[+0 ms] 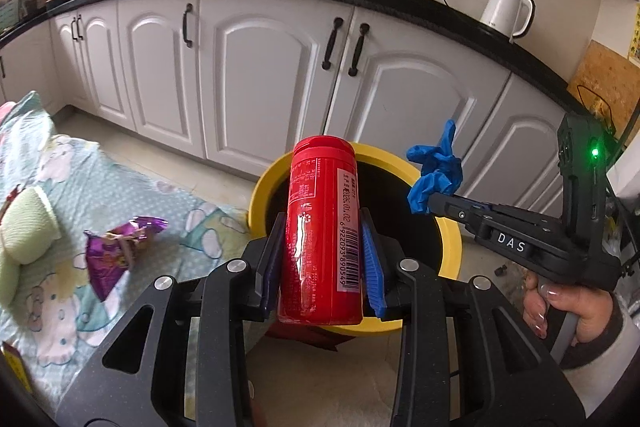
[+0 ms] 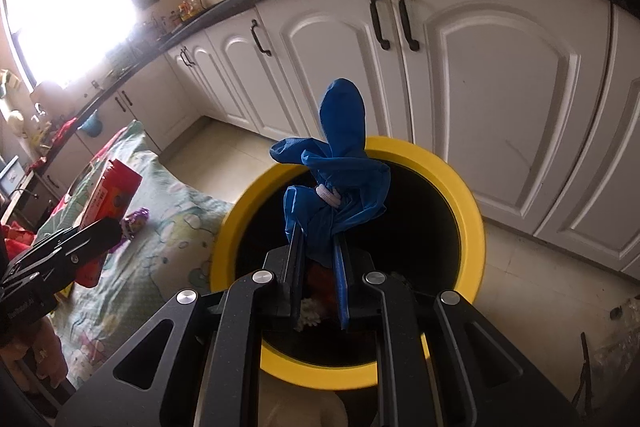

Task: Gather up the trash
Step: 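Carry the red can and blue glove over the bin and open both tools, then withdraw both open tools from the bin toward the remaining wrappers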

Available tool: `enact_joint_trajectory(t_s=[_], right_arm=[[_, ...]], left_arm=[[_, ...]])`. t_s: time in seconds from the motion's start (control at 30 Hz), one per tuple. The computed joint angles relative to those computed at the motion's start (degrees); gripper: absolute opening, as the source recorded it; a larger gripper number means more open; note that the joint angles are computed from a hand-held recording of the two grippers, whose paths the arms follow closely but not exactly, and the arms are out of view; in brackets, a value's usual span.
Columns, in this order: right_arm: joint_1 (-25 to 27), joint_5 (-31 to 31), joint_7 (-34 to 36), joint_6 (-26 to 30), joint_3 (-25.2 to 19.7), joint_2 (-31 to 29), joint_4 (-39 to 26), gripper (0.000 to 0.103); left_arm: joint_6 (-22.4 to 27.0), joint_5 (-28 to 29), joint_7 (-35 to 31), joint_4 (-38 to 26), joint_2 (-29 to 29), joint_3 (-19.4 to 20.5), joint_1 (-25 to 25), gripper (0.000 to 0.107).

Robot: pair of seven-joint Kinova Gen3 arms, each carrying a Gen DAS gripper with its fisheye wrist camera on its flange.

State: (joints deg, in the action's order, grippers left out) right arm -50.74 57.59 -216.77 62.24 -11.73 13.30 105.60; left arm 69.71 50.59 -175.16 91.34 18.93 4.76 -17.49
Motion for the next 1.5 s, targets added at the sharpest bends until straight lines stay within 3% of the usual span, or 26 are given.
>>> enact_joint_trajectory(t_s=[0.73,0.87,1.0,1.23,1.33,1.5], right_arm=[[1.22,-1.69,-2.90,-2.73,-0.08,-1.02,3.46,0.016],[1.22,-1.41,-4.08,-2.37,-0.31,-1.40,3.86,0.021],[1.23,-1.44,-5.06,-1.93,-0.61,-1.54,4.13,0.026],[0.70,-0.92,-7.15,0.14,-0.98,-1.67,4.40,0.049],[0.10,-0.37,-8.85,1.80,-1.26,-1.78,4.31,0.055],[-0.55,0.01,-9.19,4.81,-1.66,-1.47,3.03,0.062]], left_arm=[[-6.41,-6.78,5.03,-0.23,3.73,2.97,6.59,0.028],[-6.89,-7.44,5.91,-0.62,4.17,3.45,6.78,0.028],[-7.70,-7.27,6.03,-0.43,3.95,3.74,6.55,0.047],[-8.63,-5.50,5.18,0.26,2.61,3.44,4.77,0.070],[-9.19,-3.80,3.92,1.03,1.57,3.03,3.61,0.090],[-9.14,-1.22,1.98,1.71,0.26,2.15,1.90,0.092]])
